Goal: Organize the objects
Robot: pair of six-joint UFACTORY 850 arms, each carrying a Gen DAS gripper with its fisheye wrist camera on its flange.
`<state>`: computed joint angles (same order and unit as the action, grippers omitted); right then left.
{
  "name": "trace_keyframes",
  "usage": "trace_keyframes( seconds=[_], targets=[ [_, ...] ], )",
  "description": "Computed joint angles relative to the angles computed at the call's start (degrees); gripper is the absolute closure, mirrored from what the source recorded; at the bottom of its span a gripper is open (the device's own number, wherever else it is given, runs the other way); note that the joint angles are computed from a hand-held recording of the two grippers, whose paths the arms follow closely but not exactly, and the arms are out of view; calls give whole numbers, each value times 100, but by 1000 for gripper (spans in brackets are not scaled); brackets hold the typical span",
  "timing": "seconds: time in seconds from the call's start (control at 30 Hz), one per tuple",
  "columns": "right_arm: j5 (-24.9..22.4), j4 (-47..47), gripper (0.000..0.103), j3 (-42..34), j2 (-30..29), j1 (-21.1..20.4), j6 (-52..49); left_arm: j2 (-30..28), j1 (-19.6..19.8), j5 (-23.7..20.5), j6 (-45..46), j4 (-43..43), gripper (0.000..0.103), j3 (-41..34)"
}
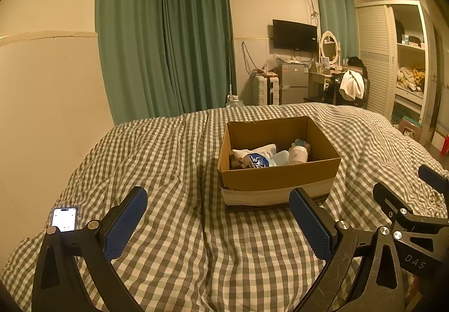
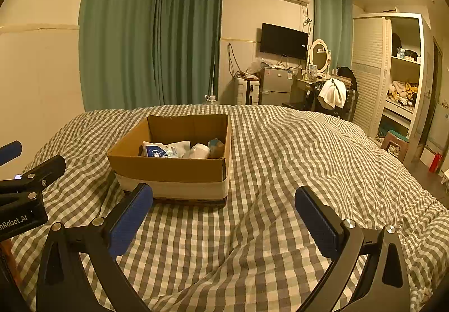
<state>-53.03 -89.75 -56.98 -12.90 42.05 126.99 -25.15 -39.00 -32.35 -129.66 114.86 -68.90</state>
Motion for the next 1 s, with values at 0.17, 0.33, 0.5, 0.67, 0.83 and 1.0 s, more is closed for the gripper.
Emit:
trace_keyframes(
  seconds=[0.17, 0.33, 0.5, 0.67, 0.83, 1.0],
  targets=[
    [19, 19, 1, 4, 11, -5, -9, 6, -9, 3, 34, -30, 0, 17],
    [23, 21, 1, 4, 12, -6, -14, 15, -15, 7, 36, -52, 0, 27],
    [23, 25, 1, -2, 6, -7, -18, 11, -14, 1, 34, -46, 0, 24],
    [29, 25, 1, -3, 5, -9, -19, 12, -15, 1, 49, -59, 0, 23],
    [32, 42, 1, -1, 0, -3, -36, 20, -24, 2, 69, -84, 0, 25],
    [32, 47, 1, 3, -1, 0, -32, 29, -26, 20, 78, -118, 0, 27]
  ],
)
